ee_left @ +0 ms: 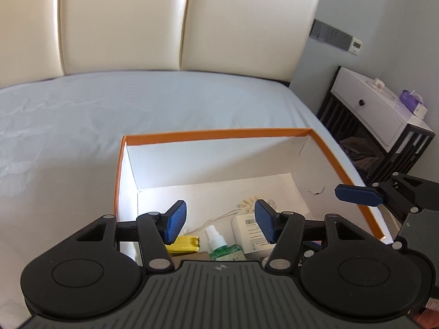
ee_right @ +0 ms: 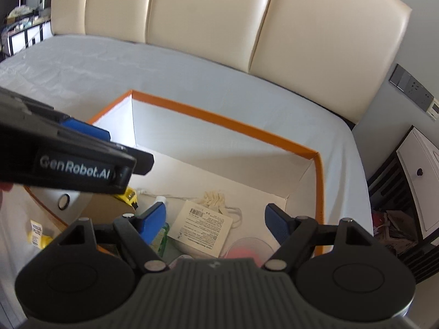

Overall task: Organize rigid objects
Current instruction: 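Raise both open grippers out of the orange box, then move both grippers down toward the items lying against the box wall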

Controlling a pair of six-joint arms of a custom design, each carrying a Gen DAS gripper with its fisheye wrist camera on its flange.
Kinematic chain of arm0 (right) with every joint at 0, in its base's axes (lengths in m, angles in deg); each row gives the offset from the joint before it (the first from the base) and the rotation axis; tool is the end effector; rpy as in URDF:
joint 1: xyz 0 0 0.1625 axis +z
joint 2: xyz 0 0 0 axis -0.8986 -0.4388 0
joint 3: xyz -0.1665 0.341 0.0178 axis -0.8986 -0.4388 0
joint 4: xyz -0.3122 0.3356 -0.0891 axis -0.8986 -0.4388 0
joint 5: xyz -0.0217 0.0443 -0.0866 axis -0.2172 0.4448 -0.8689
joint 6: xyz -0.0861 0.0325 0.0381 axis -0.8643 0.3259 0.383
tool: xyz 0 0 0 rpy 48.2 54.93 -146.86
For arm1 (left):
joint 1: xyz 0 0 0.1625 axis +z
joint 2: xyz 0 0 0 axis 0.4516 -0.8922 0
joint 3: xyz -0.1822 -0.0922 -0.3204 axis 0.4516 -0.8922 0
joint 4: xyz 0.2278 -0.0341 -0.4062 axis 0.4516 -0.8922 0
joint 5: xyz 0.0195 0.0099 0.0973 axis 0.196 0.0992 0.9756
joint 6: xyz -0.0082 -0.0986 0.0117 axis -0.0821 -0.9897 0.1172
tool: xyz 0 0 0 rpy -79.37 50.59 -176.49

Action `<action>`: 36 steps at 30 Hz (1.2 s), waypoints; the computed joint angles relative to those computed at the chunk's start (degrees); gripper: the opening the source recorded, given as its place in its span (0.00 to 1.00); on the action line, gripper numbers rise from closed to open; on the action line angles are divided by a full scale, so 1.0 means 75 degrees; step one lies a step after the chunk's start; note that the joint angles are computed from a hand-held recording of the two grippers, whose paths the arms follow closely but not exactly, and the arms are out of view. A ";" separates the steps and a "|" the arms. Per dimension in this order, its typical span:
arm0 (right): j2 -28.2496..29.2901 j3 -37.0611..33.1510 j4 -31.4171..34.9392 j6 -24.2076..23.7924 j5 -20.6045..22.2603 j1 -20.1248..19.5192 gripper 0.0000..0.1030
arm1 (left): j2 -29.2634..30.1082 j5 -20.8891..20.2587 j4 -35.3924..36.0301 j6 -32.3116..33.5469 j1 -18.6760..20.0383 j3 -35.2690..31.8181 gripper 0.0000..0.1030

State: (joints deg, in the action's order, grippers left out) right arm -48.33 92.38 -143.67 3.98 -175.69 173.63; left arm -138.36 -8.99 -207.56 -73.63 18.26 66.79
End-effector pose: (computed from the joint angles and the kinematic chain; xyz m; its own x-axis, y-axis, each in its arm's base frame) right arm 0.2807 -0.5593 0.0888 -0.5366 -0.4021 0.7419 -0.7604 0.6116 -0.2186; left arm -0.2077 -0.5035 0.2071 -0.7838 0.1273 -0.6078 0.5060 0.6983 -0.5063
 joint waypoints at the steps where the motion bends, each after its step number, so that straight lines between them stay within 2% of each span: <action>1: -0.0058 0.0094 -0.0115 0.0035 0.0051 0.0023 0.76 | -0.0053 0.0056 -0.0095 0.0066 -0.0076 0.0105 0.65; 7: -0.0463 0.0683 -0.0655 0.0298 0.0260 0.0089 0.76 | -0.0555 0.0342 -0.0591 -0.0191 -0.0494 0.0863 0.65; 12: -0.0739 0.1172 -0.1068 0.0473 0.0276 0.0128 0.76 | -0.0923 0.0410 -0.0404 -0.0579 -0.0667 0.1208 0.65; 20: -0.1047 0.1883 -0.1384 0.1091 0.0222 0.0078 0.75 | -0.1354 0.0358 -0.0099 -0.1031 -0.0758 0.1762 0.63; 22: -0.1074 0.1974 -0.1323 0.1238 0.0167 0.0044 0.75 | -0.1390 0.0472 -0.0446 -0.0800 -0.0860 0.1974 0.63; 27: -0.1099 0.2208 -0.1348 0.1600 0.0043 -0.0045 0.73 | -0.1755 0.0301 -0.0085 -0.1174 -0.0894 0.2257 0.62; 29: -0.1055 0.2270 -0.1416 0.1620 -0.0046 -0.0061 0.69 | -0.1897 0.0333 0.0202 -0.1494 -0.0899 0.2381 0.62; 36: -0.1006 0.2517 -0.1323 0.1774 -0.0343 -0.0230 0.63 | -0.2112 0.0139 0.0997 -0.2362 -0.0760 0.2641 0.62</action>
